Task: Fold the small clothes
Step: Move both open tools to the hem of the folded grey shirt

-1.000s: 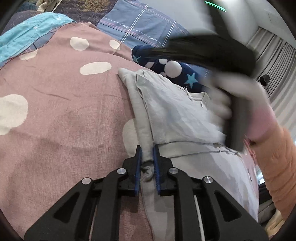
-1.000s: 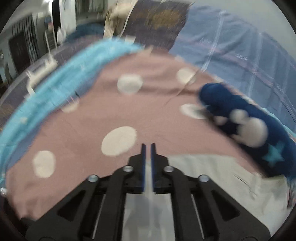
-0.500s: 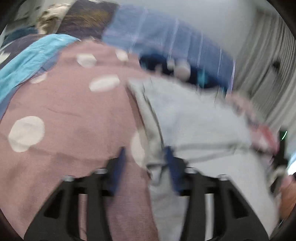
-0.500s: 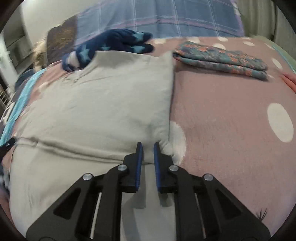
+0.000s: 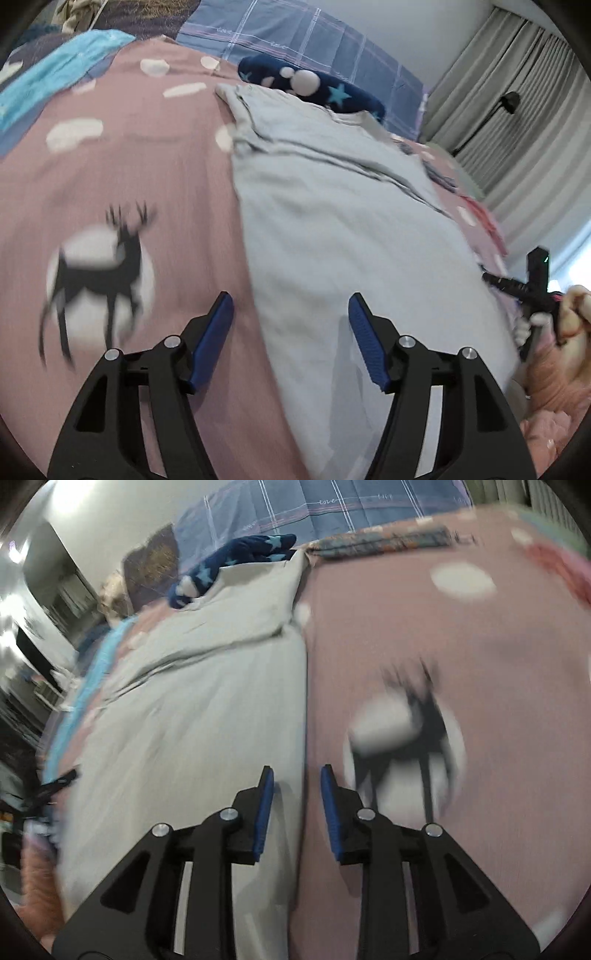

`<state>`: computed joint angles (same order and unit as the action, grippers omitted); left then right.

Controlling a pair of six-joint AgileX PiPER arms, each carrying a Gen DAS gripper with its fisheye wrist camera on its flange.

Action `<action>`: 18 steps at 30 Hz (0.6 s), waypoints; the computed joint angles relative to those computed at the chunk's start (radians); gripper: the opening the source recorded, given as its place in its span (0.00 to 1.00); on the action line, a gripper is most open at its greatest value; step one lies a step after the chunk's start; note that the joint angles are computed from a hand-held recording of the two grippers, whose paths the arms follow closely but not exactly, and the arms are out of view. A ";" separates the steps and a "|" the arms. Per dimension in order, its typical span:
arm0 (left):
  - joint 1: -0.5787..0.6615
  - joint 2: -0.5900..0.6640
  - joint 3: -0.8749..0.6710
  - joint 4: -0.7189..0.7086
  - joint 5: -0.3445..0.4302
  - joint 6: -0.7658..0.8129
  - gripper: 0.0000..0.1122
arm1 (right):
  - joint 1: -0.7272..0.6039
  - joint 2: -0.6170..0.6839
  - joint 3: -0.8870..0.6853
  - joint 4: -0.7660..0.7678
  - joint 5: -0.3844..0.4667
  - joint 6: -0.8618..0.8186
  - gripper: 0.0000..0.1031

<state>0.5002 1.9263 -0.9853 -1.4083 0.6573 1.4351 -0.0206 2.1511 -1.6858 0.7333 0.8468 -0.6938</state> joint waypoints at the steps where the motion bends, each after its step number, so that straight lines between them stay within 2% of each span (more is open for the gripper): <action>1: 0.004 -0.029 0.054 -0.026 0.008 0.046 0.60 | -0.028 -0.044 0.086 0.057 -0.002 -0.076 0.26; 4: 0.003 -0.097 0.178 -0.109 0.010 0.168 0.61 | -0.112 -0.154 0.308 0.201 0.034 -0.273 0.27; 6: 0.019 -0.131 0.251 -0.154 0.042 0.226 0.62 | -0.164 -0.203 0.408 0.260 0.071 -0.364 0.27; 9: 0.082 -0.161 0.348 -0.182 0.140 0.290 0.62 | -0.230 -0.231 0.493 0.316 0.144 -0.435 0.27; 12: 0.143 -0.174 0.424 -0.185 0.238 0.337 0.62 | -0.273 -0.236 0.531 0.334 0.211 -0.462 0.28; 14: 0.165 -0.180 0.461 -0.185 0.271 0.364 0.62 | -0.294 -0.235 0.546 0.337 0.249 -0.475 0.31; 18: 0.185 -0.182 0.493 -0.188 0.307 0.382 0.62 | -0.288 -0.222 0.541 0.347 0.300 -0.487 0.45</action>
